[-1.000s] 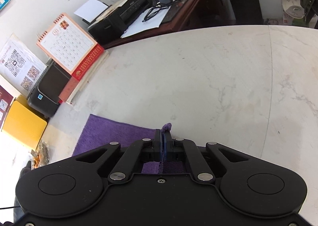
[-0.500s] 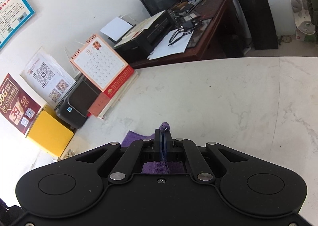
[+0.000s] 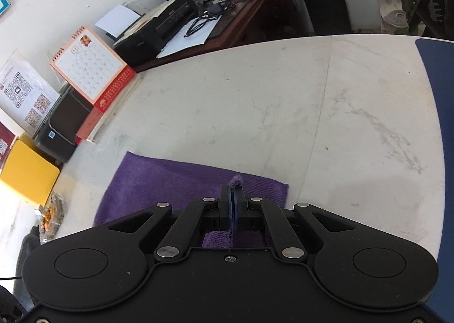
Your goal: Fold towel
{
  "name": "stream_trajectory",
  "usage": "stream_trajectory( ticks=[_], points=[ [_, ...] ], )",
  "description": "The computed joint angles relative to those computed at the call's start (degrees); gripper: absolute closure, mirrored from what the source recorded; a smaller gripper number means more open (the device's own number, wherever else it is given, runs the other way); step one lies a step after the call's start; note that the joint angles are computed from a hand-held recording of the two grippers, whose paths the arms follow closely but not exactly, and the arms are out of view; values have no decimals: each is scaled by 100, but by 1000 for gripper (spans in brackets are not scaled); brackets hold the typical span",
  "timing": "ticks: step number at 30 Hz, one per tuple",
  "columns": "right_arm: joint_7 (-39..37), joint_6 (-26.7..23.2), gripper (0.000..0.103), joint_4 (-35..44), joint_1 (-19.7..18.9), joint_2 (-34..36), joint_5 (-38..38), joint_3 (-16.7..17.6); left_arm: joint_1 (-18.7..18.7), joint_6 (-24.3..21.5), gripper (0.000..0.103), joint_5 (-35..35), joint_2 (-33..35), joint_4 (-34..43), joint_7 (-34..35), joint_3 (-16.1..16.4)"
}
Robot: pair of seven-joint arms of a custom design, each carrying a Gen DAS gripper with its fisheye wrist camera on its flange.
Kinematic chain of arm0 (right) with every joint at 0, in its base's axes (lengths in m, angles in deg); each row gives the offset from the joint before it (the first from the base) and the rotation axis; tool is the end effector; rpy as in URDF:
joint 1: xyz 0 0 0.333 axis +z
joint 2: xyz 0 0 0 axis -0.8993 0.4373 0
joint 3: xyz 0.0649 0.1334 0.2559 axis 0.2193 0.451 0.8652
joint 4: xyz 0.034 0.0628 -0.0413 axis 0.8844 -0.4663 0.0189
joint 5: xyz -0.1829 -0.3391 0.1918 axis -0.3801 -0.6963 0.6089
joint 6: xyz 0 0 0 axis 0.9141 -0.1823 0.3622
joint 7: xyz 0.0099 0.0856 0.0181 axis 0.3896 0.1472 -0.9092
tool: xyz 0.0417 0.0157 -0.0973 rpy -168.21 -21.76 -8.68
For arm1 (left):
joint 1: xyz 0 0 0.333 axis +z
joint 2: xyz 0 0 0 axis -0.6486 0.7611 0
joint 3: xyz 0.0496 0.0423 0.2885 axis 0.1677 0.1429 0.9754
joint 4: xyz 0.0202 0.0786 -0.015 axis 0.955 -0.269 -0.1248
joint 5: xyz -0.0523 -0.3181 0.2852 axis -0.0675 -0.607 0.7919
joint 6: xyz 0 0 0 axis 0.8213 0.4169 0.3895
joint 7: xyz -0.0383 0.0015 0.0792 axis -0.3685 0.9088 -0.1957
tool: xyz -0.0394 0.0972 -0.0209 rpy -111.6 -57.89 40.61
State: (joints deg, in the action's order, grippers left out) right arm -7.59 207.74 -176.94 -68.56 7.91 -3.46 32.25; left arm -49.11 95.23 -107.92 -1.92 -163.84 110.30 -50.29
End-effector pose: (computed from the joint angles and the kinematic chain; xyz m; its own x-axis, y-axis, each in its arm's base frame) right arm 0.7111 0.2395 0.3037 0.1931 -0.8575 -0.4769 -0.8127 0.1326 -0.5674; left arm 0.5809 -0.2569 0.3420 -0.8512 -0.4670 0.2394 -0.4965 0.5688 -0.6557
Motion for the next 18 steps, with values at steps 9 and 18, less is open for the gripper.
stream_trajectory(
  ticks=[9, 18],
  points=[
    [-73, 261, 101, 12, 44, 62, -366, -22, -186, 29, 100, 532, -172, -22, -314, 49],
    [151, 71, 101, 160, 136, 293, -590, -190, -162, 144, 100, 669, -32, 65, -389, -44]
  ],
)
